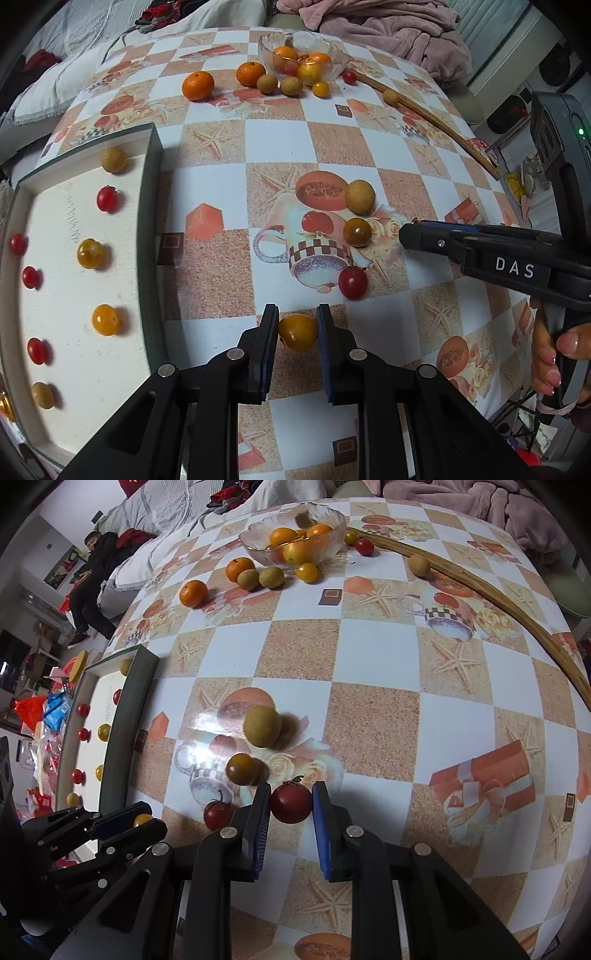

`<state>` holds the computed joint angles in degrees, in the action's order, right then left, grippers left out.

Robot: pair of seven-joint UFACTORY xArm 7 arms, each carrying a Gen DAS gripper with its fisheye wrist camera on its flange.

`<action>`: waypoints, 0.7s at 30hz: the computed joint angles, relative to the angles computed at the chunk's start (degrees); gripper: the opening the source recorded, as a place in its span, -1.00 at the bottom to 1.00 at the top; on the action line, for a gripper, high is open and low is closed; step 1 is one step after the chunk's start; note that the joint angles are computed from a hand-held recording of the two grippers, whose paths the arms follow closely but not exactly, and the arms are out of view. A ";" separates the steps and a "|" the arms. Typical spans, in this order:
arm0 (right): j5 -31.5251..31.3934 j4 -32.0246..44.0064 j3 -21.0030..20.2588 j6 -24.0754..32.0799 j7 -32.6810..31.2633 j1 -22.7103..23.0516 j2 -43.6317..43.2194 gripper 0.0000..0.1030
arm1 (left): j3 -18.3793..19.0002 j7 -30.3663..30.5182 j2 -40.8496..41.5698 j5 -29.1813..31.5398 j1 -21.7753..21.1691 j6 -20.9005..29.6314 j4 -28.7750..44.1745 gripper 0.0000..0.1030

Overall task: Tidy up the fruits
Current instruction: 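Carry both tomatoes into the white tray and open both tools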

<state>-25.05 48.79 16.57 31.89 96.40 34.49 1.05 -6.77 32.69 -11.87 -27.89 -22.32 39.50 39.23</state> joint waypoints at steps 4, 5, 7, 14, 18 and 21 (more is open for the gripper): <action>-0.43 2.13 0.11 0.73 -0.28 0.52 1.33 -0.52 | 0.92 0.62 -1.48 0.26 0.87 0.60 -0.60 -0.57; -0.68 3.04 0.04 0.97 -0.43 0.72 1.97 -0.52 | 1.10 0.78 -1.76 0.27 1.03 0.58 -0.74 -0.57; -1.03 4.56 -0.21 1.34 -0.80 1.21 3.05 -0.52 | 1.64 1.19 -2.56 0.40 1.52 0.58 -1.20 -0.57; -1.46 11.21 -1.76 2.09 -3.88 3.18 7.98 -0.52 | 3.69 1.34 -3.93 1.30 4.11 0.60 -1.76 -0.57; -1.34 16.04 -2.98 2.23 -6.35 4.65 11.64 -0.52 | 4.80 1.17 -4.21 2.20 6.05 0.06 -1.79 -0.57; -0.94 20.02 -3.93 2.30 -8.50 5.82 14.61 -0.52 | 5.79 1.02 -3.97 3.01 7.86 -0.53 -1.74 -0.57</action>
